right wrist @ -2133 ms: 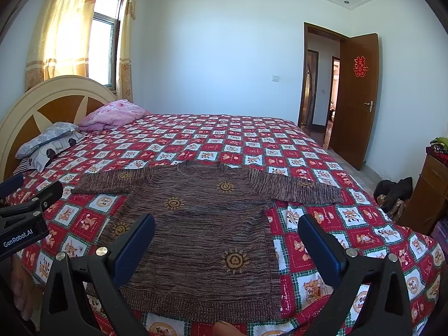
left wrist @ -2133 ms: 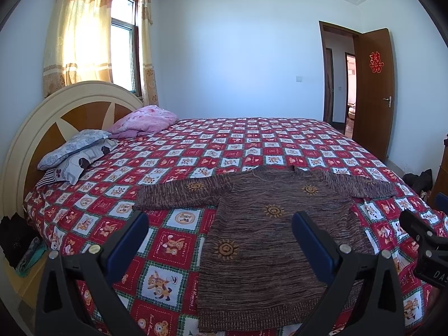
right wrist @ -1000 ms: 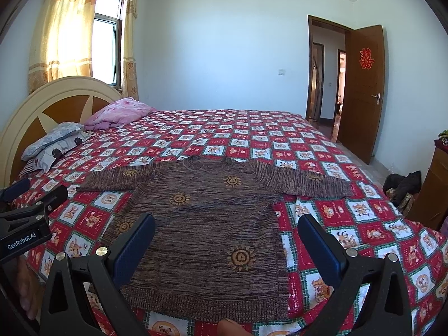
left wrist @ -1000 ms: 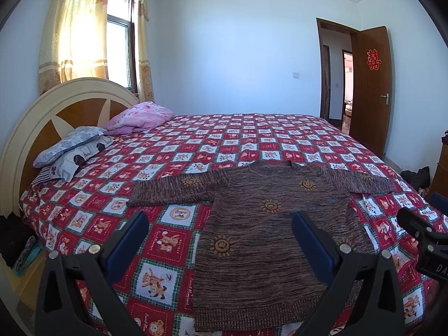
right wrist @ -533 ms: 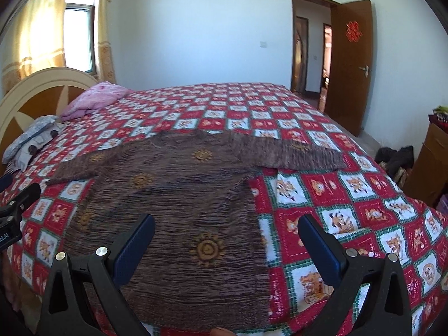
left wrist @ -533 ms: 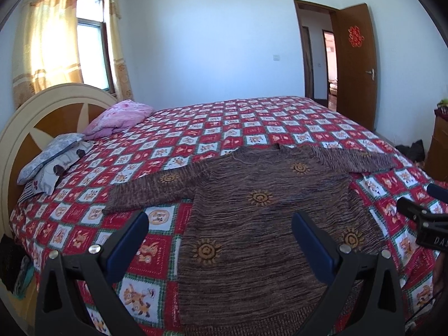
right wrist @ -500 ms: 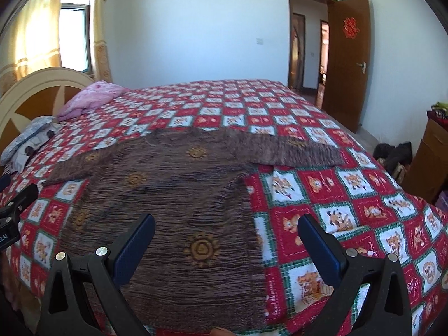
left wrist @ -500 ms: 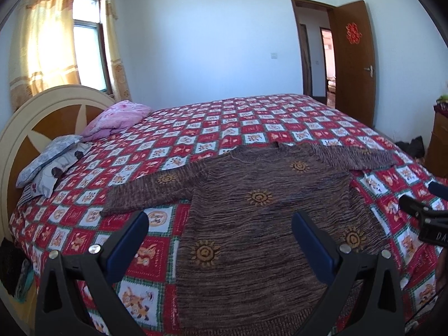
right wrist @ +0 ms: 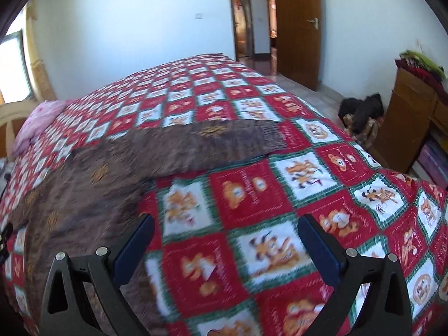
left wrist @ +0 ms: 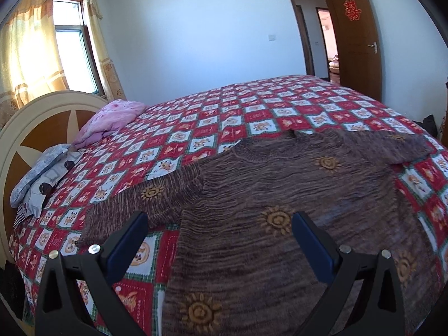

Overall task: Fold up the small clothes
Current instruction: 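Move the right gripper to the sweater's side edge and grasp it, then fold the grasped side over toward the sweater's center with the right gripper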

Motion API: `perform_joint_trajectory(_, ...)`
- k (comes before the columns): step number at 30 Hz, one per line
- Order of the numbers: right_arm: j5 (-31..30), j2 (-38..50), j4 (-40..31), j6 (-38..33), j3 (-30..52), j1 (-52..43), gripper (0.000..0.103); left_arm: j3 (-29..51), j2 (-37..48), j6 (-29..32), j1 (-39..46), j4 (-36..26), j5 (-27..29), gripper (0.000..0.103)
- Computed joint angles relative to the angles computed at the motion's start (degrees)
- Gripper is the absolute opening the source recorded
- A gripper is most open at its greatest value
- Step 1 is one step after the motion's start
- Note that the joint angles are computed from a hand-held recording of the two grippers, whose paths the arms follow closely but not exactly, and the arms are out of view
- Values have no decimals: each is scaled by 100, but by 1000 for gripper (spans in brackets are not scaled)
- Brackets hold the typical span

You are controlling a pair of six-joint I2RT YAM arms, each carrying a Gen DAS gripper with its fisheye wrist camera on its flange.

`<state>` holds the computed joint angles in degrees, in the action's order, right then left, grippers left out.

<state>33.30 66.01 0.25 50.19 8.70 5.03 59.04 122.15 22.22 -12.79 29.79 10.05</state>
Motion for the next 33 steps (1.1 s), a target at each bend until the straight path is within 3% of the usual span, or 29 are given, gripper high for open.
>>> perform_joint_trajectory(4,-1201,564,1506,-1200,-126,-1875,99,648,419,-206,-30,-354,-237,103)
perform_joint_trajectory(6,-1690,1140,2146,-1594,-1,-2587,89,881,564,-322,-15,-499,-279,103)
perform_joint_trajectory(10,-2266,2337,2779,-2040,558,-3455,76,1251,825,-394,-45,-660,-436,103)
perform_joint_trajectory(15,-2711,3435,2887,-2162,1314,-4081,71,1744,1140,-420,-66,-932,-535,103)
perform_joint_trajectory(21,-2968,4146,2827,-2279,1919,-4252,66,2353,1521,-441,-88,-1191,-707,103)
perform_joint_trajectory(24,-2916,4379,2759,-2309,2117,-4218,53,2681,1734,-496,-85,-1383,-775,103)
perform_joint_trajectory(25,-2874,4393,2754,-2374,2140,-4187,43,2805,1812,-512,-81,-1473,-793,103)
perform_joint_trajectory(26,-2861,4403,2765,-2402,2155,-4161,22,2923,1891,-520,-74,-1559,-797,103)
perform_joint_trajectory(27,-2854,4384,2754,-2422,2158,-4144,16,3022,1963,-521,-74,-1626,-808,103)
perform_joint_trajectory(33,-2467,4003,2592,-2494,2162,-3777,11,3494,2290,-535,-25,-1993,-835,103)
